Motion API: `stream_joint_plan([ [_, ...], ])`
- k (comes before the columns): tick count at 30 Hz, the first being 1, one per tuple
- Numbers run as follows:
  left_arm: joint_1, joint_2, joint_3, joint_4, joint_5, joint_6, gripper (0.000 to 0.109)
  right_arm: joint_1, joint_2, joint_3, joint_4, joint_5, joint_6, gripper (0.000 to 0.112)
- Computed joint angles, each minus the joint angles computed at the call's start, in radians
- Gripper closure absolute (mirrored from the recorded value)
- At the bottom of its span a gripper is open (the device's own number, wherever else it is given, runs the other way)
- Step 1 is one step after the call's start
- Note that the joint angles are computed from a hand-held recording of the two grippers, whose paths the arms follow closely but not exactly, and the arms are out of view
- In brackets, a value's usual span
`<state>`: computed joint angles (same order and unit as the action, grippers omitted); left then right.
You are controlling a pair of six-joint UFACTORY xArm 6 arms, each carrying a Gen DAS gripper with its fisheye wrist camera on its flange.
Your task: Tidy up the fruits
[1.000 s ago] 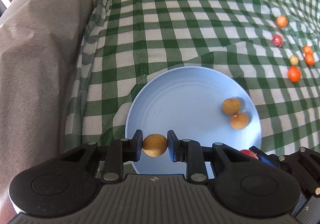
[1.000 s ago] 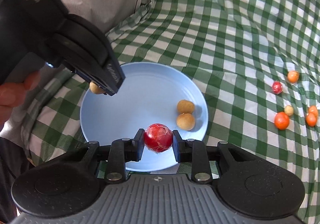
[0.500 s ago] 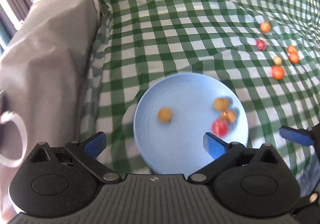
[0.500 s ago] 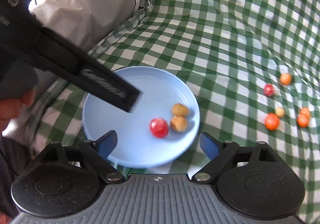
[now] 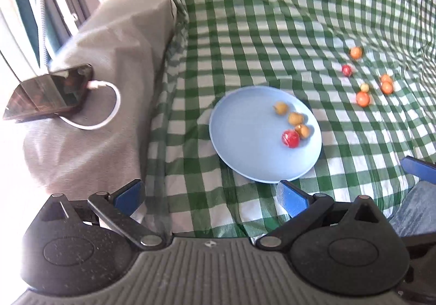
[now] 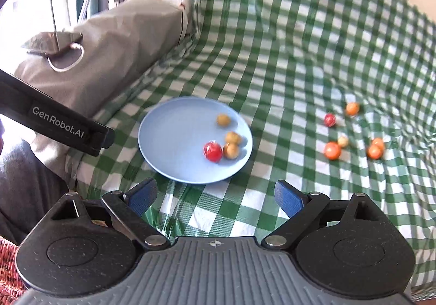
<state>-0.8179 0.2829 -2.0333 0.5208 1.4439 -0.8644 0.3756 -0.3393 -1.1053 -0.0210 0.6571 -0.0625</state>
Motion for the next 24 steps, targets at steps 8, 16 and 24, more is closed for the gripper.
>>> stream_joint_plan([
  [8, -0.056, -0.026, -0.004, 0.068, 0.024, -0.022, 0.006, 0.01, -0.112, 0.08, -0.015, -0.077, -0.013, 0.015],
  [16, -0.095, -0.035, -0.003, 0.095, 0.041, -0.032, 0.006, 0.011, -0.16, 0.111, -0.021, -0.101, 0.008, 0.015],
  [24, -0.116, -0.022, -0.025, 0.112, 0.05, -0.015, 0.006, 0.008, -0.184, 0.131, -0.035, -0.118, 0.05, 0.015],
])
